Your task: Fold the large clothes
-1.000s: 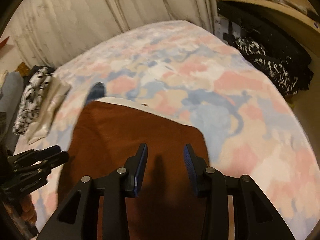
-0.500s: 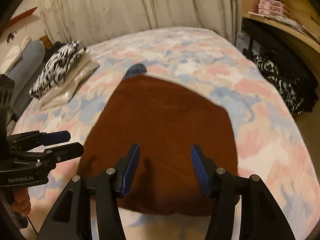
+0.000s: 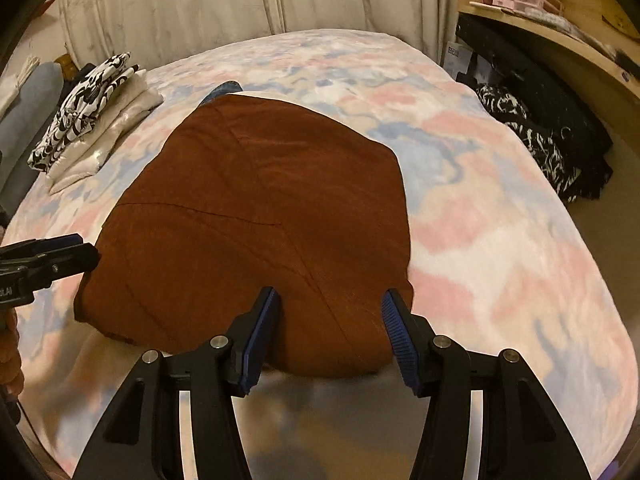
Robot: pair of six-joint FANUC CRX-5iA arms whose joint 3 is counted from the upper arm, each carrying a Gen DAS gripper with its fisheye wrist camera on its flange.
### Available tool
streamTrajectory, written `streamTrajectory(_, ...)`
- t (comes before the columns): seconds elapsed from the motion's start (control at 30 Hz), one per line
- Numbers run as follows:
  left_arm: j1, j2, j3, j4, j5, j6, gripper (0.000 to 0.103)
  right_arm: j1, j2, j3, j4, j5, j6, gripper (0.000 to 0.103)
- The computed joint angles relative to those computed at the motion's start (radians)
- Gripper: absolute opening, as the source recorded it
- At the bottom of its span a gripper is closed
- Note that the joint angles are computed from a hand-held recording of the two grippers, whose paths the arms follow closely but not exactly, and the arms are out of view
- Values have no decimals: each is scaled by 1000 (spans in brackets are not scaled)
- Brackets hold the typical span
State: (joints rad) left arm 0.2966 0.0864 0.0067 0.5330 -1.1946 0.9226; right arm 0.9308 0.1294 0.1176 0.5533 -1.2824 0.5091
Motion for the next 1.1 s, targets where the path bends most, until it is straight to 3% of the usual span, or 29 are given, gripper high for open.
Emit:
streamTrajectory(0.2,1,12,25,-8,-38,17,69,-12,9,31,-10,-25,34,56)
streamTrajectory(0.5,4,48,50,30,-116,2,70,-10,8,82,-27,-44,45,78)
streamTrajectory(0.8,-8,96,70,50,-172,7,80,-76,-16,102,-136,-12,44,78)
streamTrajectory(1.0,-10,137,70,87,-186,6,84,-149,-40,78,-264,75,65,78)
streamTrajectory(1.1,-10,163,72,105,-189,15,91,-209,-44,71,-368,128,89,79)
